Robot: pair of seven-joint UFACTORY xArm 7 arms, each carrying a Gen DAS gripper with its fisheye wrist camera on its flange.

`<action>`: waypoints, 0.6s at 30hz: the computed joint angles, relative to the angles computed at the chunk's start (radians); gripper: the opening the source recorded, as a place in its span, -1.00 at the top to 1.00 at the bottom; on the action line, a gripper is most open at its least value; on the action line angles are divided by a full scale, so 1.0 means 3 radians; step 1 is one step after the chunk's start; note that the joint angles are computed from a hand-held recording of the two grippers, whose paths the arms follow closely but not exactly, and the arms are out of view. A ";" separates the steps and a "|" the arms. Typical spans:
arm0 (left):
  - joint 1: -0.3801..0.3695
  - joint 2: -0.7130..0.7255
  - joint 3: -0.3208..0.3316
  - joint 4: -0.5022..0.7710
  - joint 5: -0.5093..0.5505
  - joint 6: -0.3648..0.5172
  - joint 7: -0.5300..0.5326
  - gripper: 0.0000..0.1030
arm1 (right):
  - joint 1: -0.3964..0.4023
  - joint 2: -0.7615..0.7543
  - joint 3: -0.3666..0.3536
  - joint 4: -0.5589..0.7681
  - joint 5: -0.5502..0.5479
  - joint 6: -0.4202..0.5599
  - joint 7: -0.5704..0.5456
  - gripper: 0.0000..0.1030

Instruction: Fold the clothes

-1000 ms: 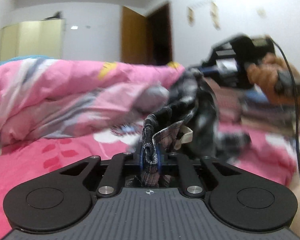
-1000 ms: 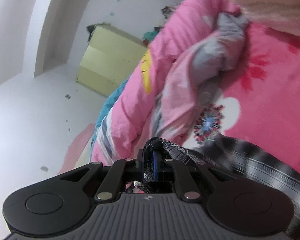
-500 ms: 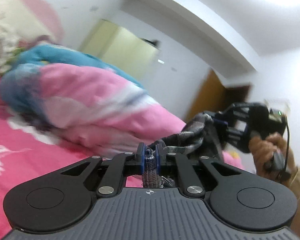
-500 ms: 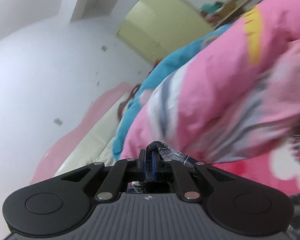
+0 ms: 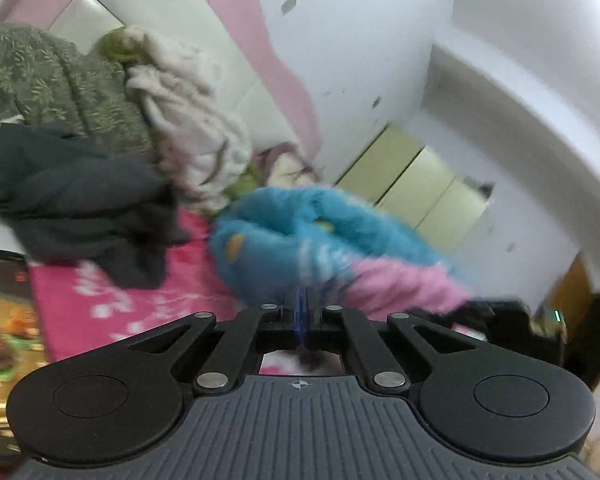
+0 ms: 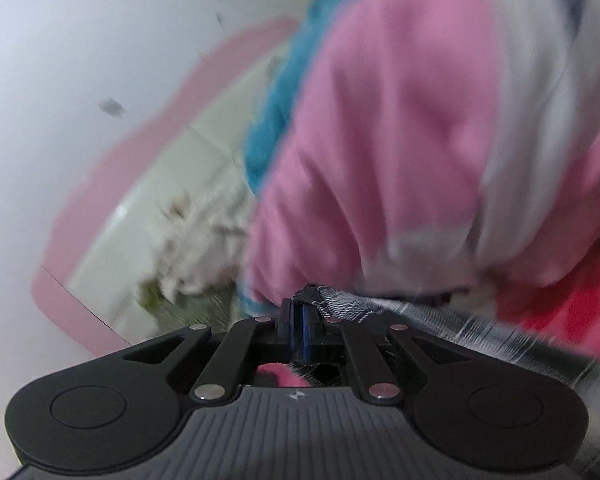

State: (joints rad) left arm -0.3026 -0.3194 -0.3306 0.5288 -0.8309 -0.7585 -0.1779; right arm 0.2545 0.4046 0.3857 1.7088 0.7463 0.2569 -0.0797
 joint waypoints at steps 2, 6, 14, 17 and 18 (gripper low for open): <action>0.0039 -0.0002 -0.0083 0.0050 -0.0116 0.0205 0.0310 0.98 | 0.0226 0.0228 -0.0229 0.0155 -0.0360 -0.0006 0.0270 0.92; -0.0146 -0.0097 0.0173 -0.0023 0.0526 0.0794 0.0108 0.91 | 0.0321 0.0357 -0.0504 0.0074 -0.0817 -0.0104 0.0729 0.92; 0.0325 0.0008 -0.0225 0.0262 0.0964 0.2027 -0.0335 -0.02 | -0.0648 -0.0043 0.0409 -0.0555 -0.0014 -0.0385 -0.0107 0.94; 0.0330 0.0153 -0.0231 0.0353 0.1049 0.2072 -0.0509 -0.14 | -0.0792 -0.0183 0.0504 -0.0672 0.0371 -0.0356 -0.0431 0.94; 0.0351 0.0203 -0.0254 0.0385 0.1071 0.2078 -0.0562 -0.14 | -0.0816 -0.0215 0.0511 -0.0702 0.0481 -0.0343 -0.0517 0.94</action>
State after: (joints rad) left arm -0.1973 -0.2584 -0.4068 0.6442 -0.5096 -0.1351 -0.3466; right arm 0.0097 0.3400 0.5391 1.4982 0.8906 0.1541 -0.2349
